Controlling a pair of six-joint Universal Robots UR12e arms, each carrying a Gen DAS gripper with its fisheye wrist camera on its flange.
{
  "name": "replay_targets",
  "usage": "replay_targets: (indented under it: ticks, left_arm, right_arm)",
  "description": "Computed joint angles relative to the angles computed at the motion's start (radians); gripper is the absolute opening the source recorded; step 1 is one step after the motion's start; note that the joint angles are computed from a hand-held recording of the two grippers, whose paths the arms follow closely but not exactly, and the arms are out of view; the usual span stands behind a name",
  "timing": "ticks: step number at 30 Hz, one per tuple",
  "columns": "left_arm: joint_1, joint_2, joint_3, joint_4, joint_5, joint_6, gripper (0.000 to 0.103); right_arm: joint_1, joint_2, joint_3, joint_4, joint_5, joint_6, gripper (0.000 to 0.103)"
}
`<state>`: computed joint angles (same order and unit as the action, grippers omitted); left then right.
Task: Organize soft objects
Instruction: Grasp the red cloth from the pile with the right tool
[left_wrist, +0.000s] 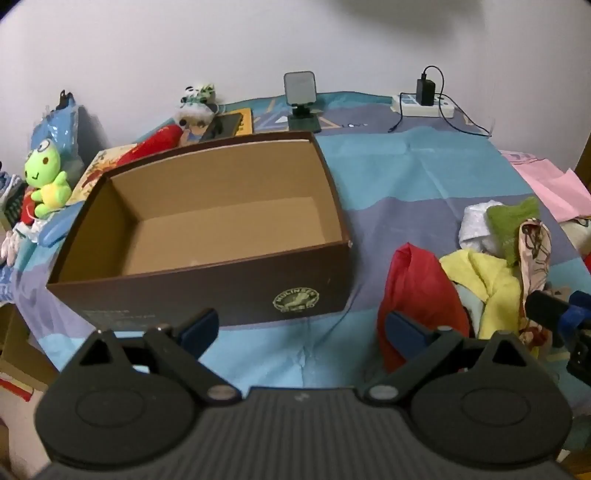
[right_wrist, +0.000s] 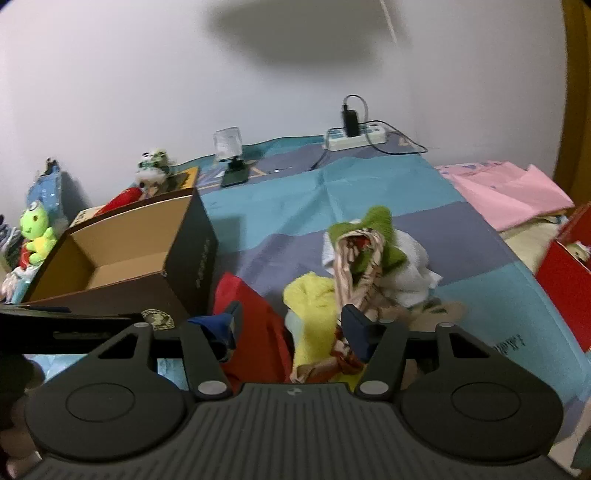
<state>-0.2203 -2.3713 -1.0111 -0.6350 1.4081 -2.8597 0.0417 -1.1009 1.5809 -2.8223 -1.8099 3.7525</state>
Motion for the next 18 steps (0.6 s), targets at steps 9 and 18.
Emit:
replay_targets:
  ticks: [9, 18]
  left_arm:
    - [-0.022, -0.030, 0.061, -0.060, 0.059, -0.033, 0.098]
    - [0.005, -0.037, 0.061, -0.090, -0.115, -0.060, 0.098]
  right_arm:
    - [-0.051, 0.010, 0.013, -0.066, 0.152, -0.052, 0.036]
    - [-0.105, 0.036, 0.015, -0.124, 0.346, -0.113, 0.030]
